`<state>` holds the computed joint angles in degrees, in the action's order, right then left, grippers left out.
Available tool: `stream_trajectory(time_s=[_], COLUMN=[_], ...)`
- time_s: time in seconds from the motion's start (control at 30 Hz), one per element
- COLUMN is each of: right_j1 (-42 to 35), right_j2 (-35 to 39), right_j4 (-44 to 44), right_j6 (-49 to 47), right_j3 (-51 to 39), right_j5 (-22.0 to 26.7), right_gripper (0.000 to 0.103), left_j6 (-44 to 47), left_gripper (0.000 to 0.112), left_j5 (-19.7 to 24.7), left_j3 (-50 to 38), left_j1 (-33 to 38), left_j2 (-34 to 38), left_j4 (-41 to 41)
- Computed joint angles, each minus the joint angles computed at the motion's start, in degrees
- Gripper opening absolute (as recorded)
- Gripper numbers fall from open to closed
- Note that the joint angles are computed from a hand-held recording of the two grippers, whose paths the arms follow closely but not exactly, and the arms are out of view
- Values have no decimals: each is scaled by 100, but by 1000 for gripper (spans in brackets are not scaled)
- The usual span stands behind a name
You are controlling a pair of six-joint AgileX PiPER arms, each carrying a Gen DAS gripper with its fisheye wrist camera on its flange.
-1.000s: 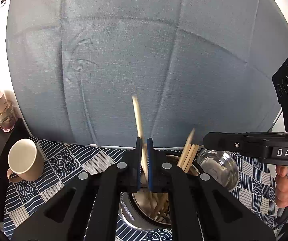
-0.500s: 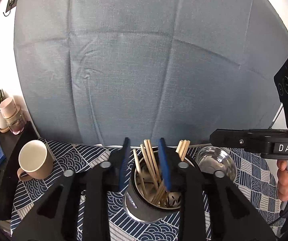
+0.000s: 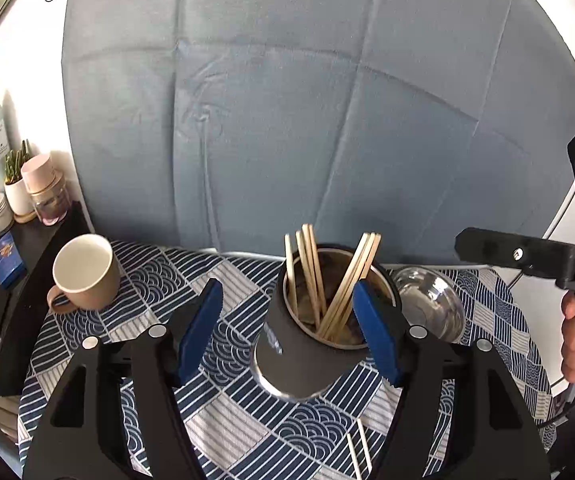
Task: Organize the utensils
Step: 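Move both open tools down to the last two chopsticks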
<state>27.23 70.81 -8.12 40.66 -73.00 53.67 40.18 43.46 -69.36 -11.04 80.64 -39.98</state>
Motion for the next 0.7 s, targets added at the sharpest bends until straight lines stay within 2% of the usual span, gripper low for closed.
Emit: stream_trajectory(time_s=[0.03,0.1,0.17,0.3,0.47,0.7], right_j1=[52,168,229,442,591,608], right_j2=[-20,-50,-109,-160,-210,-169], right_j4=[-82,-285,-328,-552,-566,-260], right_j6=[87,296,417,695,929,1040], right_j3=[12,37,112,301,656,1372], right_j5=[51,186,266,394,472,436], right_gripper=[57,62,67,72,84,85], left_j6=[0,58,-4,23,-96,-477], left_gripper=[74,75,87,90,94,95], left_j5=[-7,17,66,90,-39,-270], left_j3=[85,247,382,717,1225,2051], left_j1=[21,81,129,166,57,-441], left_j2=[-59,-151,-219,-368,-574,-771], left_j4=[62,71,183,314,673,1240])
